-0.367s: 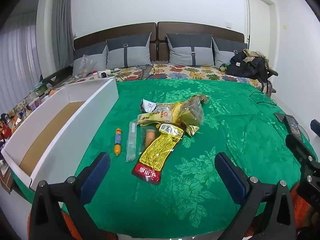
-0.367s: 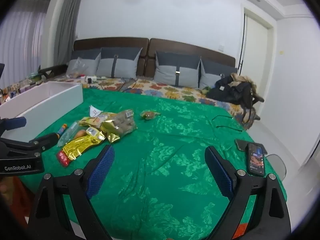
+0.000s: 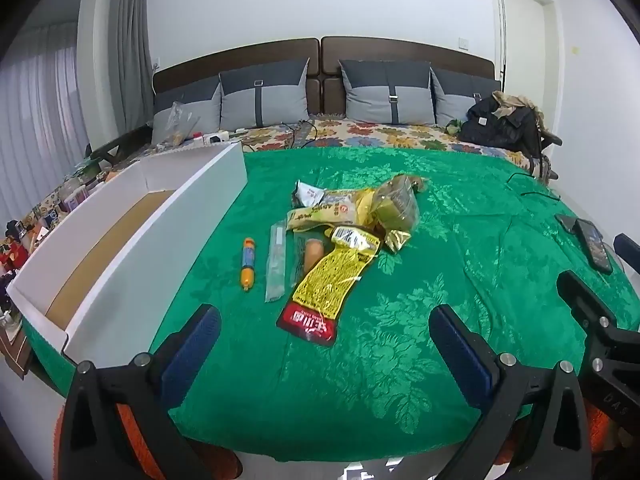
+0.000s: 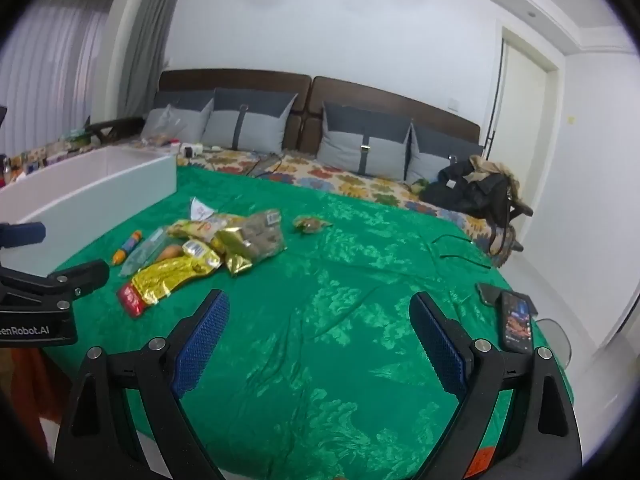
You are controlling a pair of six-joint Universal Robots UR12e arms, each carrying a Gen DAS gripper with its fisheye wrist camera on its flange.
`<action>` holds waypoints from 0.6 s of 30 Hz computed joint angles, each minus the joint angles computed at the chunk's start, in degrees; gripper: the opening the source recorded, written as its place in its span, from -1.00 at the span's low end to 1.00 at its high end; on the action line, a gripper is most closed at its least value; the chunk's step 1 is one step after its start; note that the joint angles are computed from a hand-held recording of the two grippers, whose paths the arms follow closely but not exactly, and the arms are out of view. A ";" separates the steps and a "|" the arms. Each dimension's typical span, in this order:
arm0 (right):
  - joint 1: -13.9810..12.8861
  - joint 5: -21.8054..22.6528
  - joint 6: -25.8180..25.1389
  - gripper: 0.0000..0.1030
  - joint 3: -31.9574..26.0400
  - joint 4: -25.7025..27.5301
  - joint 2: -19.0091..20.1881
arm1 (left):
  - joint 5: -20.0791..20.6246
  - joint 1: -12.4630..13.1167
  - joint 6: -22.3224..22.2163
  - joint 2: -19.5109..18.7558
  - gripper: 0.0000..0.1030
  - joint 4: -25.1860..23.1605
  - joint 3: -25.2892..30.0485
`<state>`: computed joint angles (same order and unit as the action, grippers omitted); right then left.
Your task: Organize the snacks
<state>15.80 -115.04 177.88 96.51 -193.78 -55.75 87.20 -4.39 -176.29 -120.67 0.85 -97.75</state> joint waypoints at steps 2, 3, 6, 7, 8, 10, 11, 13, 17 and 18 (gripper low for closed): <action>0.25 -0.01 -0.90 0.82 0.15 0.32 0.03 | 0.36 0.01 -0.02 -0.21 1.00 -0.41 0.11; 0.35 0.08 -1.26 0.82 0.27 0.55 -0.02 | 0.51 0.02 -0.07 -0.30 1.00 -0.59 0.17; -0.02 0.68 -1.48 0.82 -0.05 0.98 0.59 | 0.86 0.00 -0.16 -0.50 1.00 -0.76 0.28; -0.05 0.65 -1.38 0.82 0.09 0.77 0.57 | 0.93 0.01 -0.11 -0.54 1.00 -0.68 0.24; -0.10 0.60 -1.23 0.82 0.19 0.58 0.55 | 1.02 0.01 -0.01 -0.60 1.00 -0.66 0.26; -0.28 0.54 -0.75 0.82 0.30 0.44 0.60 | 1.52 -0.16 0.19 -0.80 1.00 -0.93 0.49; -0.28 0.44 -0.58 0.82 0.17 0.76 0.58 | 1.71 -0.18 0.25 -0.86 1.00 -1.10 0.54; -0.47 0.54 0.08 0.82 0.28 1.47 0.41 | 1.94 -0.13 0.13 -0.92 1.00 -1.29 0.57; -0.62 0.65 0.54 0.82 0.37 2.37 0.22 | 2.17 -0.04 -0.36 -1.05 1.00 -1.24 0.76; -0.63 0.70 0.47 0.82 0.34 2.41 0.25 | 2.23 -0.03 -0.43 -1.08 1.00 -1.29 0.83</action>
